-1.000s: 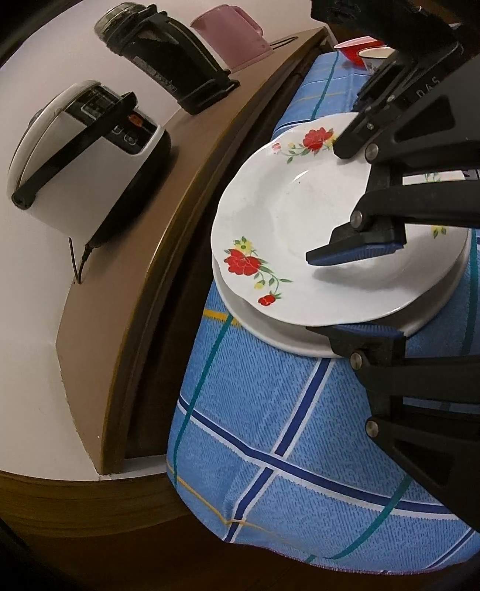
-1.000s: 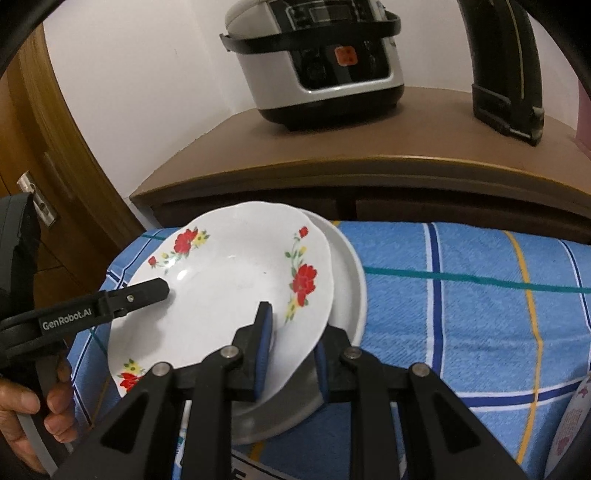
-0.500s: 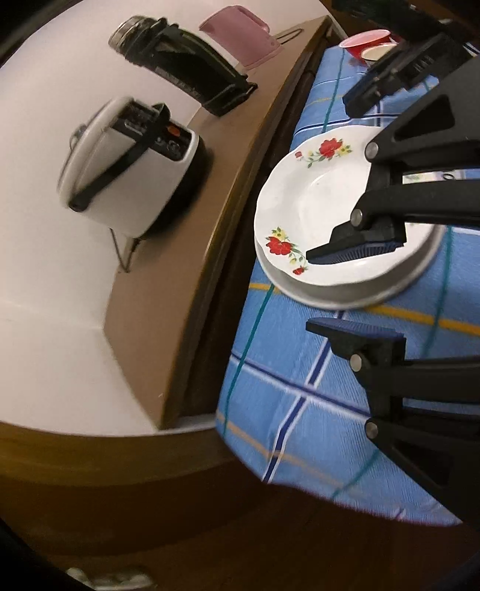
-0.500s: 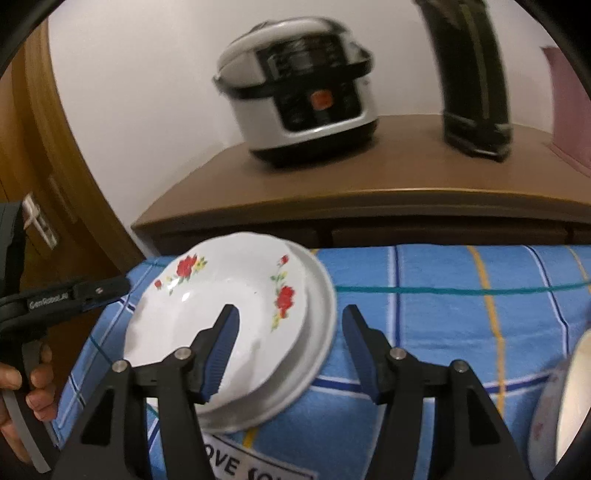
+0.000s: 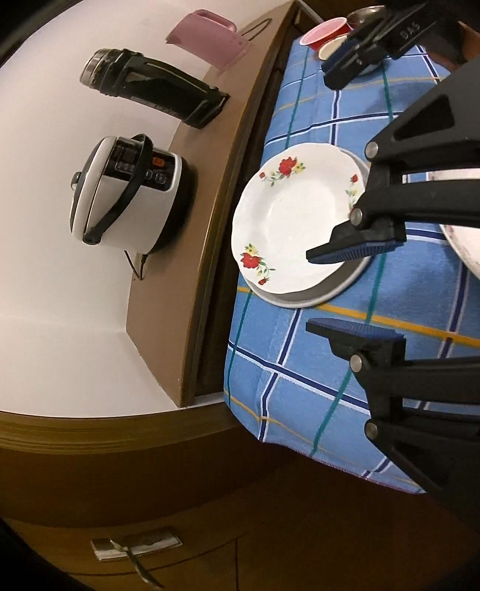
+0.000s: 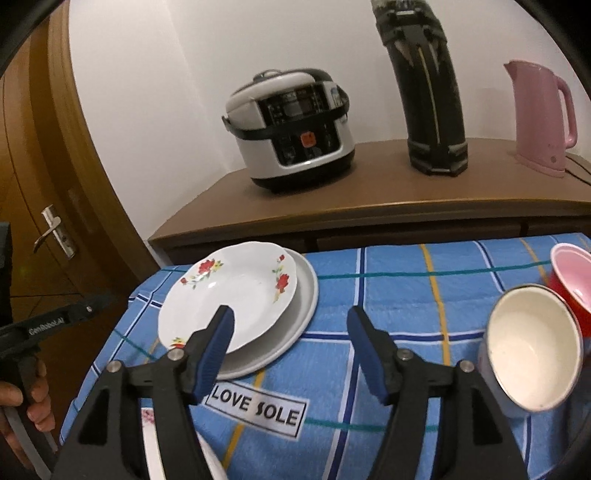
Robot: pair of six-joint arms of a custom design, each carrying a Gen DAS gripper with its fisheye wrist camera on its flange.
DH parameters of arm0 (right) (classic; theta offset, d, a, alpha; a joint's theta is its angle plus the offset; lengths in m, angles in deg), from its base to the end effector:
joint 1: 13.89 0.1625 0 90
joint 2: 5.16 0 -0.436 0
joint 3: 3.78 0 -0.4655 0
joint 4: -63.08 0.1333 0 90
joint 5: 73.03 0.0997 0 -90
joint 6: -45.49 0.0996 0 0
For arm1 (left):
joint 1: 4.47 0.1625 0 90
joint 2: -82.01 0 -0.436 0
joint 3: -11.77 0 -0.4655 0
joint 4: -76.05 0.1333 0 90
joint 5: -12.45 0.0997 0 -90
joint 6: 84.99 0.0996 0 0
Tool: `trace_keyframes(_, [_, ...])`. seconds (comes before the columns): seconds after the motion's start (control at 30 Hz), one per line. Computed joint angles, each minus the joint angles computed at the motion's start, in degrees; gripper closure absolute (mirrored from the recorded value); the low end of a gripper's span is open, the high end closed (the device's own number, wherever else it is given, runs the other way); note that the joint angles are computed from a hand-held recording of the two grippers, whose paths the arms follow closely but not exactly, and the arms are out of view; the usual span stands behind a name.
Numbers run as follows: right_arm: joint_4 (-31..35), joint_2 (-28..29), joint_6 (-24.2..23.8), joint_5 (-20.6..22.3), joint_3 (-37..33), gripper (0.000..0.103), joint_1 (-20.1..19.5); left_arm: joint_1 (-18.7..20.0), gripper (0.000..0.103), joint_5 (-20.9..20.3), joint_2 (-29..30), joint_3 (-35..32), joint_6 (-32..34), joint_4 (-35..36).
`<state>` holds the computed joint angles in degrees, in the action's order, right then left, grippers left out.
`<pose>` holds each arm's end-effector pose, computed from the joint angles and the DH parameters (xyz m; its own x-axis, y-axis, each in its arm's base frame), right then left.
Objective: Organize plates and bowls
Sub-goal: 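Withdraw the right tool from the plate stack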
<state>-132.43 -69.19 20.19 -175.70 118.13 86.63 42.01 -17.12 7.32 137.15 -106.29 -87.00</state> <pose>0.2150 -0.5474 0.1684 -0.8414 -0.3002 0.4494 -0.5338 0.5910 -0.6048 -0.1992 -0.5292 0.2153 -0.7770 -0.1505 -0.6112 0.3806 0.6611 -0.6466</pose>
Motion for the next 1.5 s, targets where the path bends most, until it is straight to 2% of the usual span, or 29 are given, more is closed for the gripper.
trace_keyframes(0.17, [-1.4,-1.4,-0.4,0.4,1.8,0.033,0.6,-1.1,0.07,-0.1,-0.6,1.2,-1.8,0.9])
trace_keyframes(0.3, [-3.9,-2.0,-0.5,1.4,3.1,0.025,0.6,-2.3,0.069,1.7,-0.7,2.6,-1.2,-0.8])
trace_keyframes(0.33, [-4.9,-1.9,-1.0,1.3,3.4,0.025,0.7,-2.6,0.063,2.4,-0.7,3.0,-1.0,-1.8])
trace_keyframes(0.37, [-5.6,-1.8,-1.5,0.9,3.5,0.025,0.9,-3.0,0.052,3.3,-0.8,3.5,-1.4,-2.1])
trace_keyframes(0.43, [-5.3,-1.9,-1.6,0.6,3.7,0.025,1.1,-3.7,0.044,4.6,-1.1,4.5,-1.9,-3.5])
trace_keyframes(0.67, [-5.7,-3.8,-1.8,1.7,5.6,0.025,1.9,-5.8,0.044,5.8,-3.4,7.6,-4.5,-3.1])
trace_keyframes(0.87, [-7.8,-4.7,-2.3,2.3,7.8,0.018,2.3,-6.0,0.044,4.9,-4.6,9.1,-8.5,0.2])
trace_keyframes(1.5, [-8.2,-7.4,-4.3,2.6,12.1,0.018,2.5,-6.8,0.043,2.0,-8.8,13.7,-13.6,3.6])
